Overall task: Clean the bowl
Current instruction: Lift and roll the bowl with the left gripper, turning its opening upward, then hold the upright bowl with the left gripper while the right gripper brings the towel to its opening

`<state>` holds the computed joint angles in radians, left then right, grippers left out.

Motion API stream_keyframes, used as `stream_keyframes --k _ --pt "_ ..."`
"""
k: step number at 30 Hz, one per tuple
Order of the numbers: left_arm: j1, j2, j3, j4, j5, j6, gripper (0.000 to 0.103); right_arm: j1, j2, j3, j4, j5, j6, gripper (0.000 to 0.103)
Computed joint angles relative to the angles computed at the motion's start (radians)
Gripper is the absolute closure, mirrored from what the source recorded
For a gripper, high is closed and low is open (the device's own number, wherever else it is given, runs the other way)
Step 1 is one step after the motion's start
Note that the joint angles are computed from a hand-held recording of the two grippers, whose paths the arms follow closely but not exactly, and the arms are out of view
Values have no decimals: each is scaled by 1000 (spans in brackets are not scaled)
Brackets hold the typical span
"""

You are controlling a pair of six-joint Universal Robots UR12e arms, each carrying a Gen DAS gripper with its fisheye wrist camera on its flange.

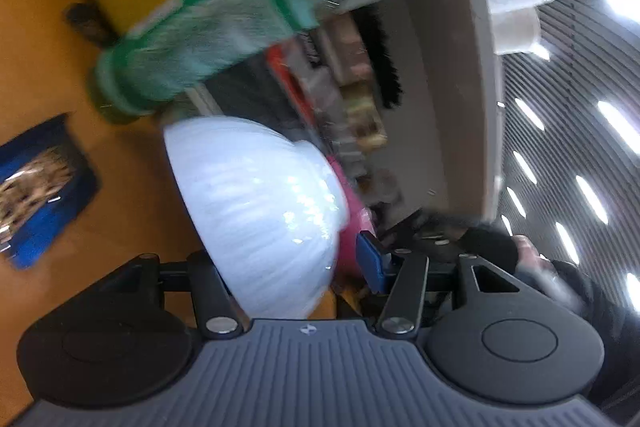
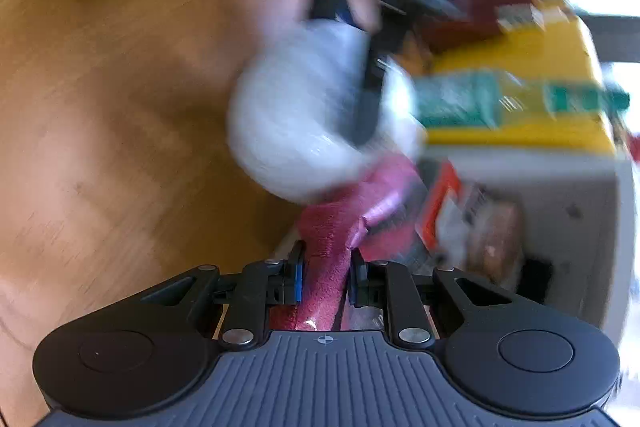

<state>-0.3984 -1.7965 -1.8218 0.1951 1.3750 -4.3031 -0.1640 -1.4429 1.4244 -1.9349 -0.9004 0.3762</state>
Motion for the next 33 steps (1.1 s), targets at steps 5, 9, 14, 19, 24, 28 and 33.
stream_keyframes --k 5,9,14,19,24,28,33 --pt "35 -44 137 -164 -203 164 50 -35 -5 -42 193 -7 7 83" --pt "42 -63 252 -446 -310 356 50 -65 -8 -49 261 -29 131 83" --pt "23 -114 396 -754 -342 543 46 -118 -17 -55 328 -18 312 83" --pt "-1 -161 484 -881 -324 556 44 -211 -24 -87 405 22 627 83" --pt "-52 -169 513 -923 -260 533 38 -248 -26 -60 363 45 918 83" --pt "-91 -166 523 -936 -203 471 38 -261 -14 -69 400 87 1033 83" --pt "-130 -149 542 -1057 -216 529 39 -205 -10 -37 287 54 1012 83"
